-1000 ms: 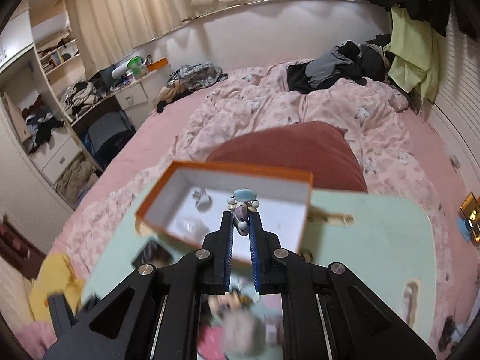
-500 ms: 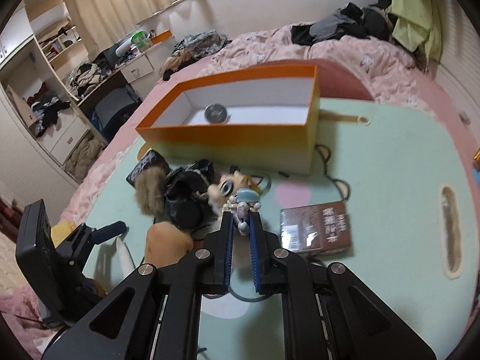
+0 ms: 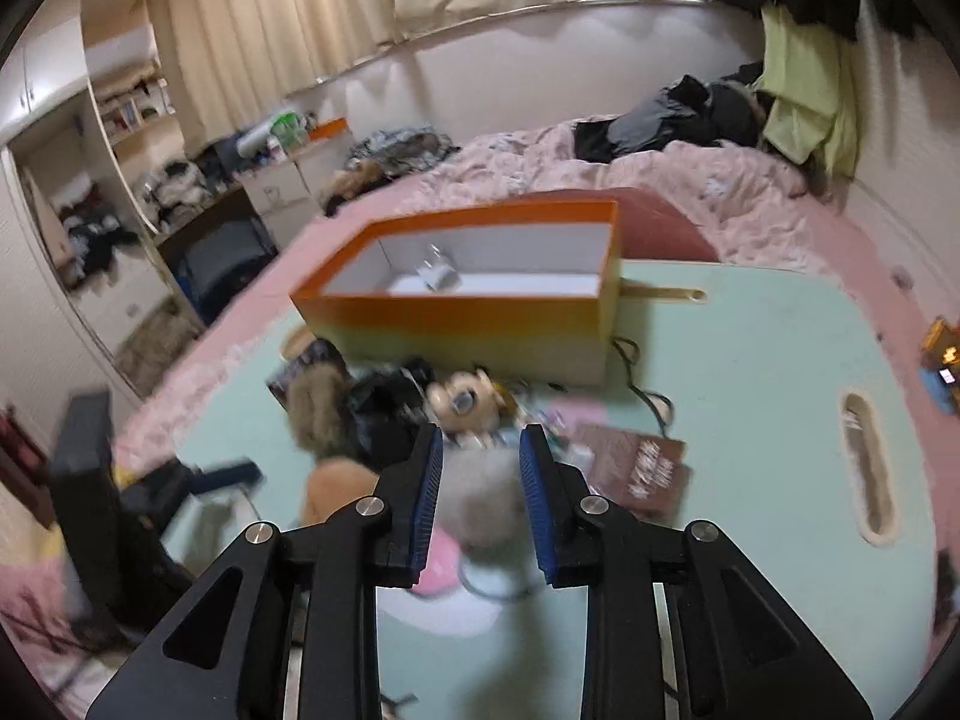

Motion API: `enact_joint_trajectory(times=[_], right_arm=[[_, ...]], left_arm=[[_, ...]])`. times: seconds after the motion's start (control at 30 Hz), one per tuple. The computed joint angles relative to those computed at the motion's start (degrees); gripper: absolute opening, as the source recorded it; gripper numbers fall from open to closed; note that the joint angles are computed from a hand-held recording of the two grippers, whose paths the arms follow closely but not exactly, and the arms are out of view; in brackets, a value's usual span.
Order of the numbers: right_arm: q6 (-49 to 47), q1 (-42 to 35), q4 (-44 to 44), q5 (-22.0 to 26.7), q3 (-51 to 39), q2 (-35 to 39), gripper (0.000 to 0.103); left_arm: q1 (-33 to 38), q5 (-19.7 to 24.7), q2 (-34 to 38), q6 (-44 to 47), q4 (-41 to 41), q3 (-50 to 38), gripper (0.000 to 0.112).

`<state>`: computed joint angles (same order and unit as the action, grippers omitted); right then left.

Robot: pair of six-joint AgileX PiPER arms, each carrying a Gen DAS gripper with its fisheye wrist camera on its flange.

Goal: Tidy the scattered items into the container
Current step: 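Carry the beaded keychain out and set it beside the Mickey figure, then reach the left tool into the box and grasp the round metal piece, then lift the metal piece out and set it near the white fur ball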

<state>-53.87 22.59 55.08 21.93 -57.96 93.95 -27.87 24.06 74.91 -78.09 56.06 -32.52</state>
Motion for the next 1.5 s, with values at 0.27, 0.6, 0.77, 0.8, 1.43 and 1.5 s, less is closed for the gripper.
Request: enact_joint_trajectory(times=[0.27,0.6,0.77,0.8,1.43,1.5], right_arm=[[9.9,2.1,-9.8,-2.9,2.4,1.3,0.028],[35.8,7.4,-37.1,-7.0,2.4,2.7,0.028],[29.1,6.6,-30.1,-7.4,3.6,2.1,0.028],[28.1,6.5,-29.1,-7.3,3.7,2.1,0.028],[20.3,5.3,-20.8,-7.0,4.3,1.7,0.028],[19.8,5.2,-20.5,-6.9,4.2,1.7,0.028]], left_arm=[[7.4,6.0,-4.3,12.6,-5.5,-11.1,0.102],[23.5,13.3,24.2,63.2,-46.9,-46.8,0.067],[27.4,22.7,34.9,66.4,-57.7,-60.5,0.058],[26.9,23.4,36.1,65.0,-56.4,-61.9,0.057],[25.4,33.6,48.7,55.8,-49.5,-77.8,0.026],[25.6,30.6,46.1,56.1,-50.3,-74.3,0.026]])
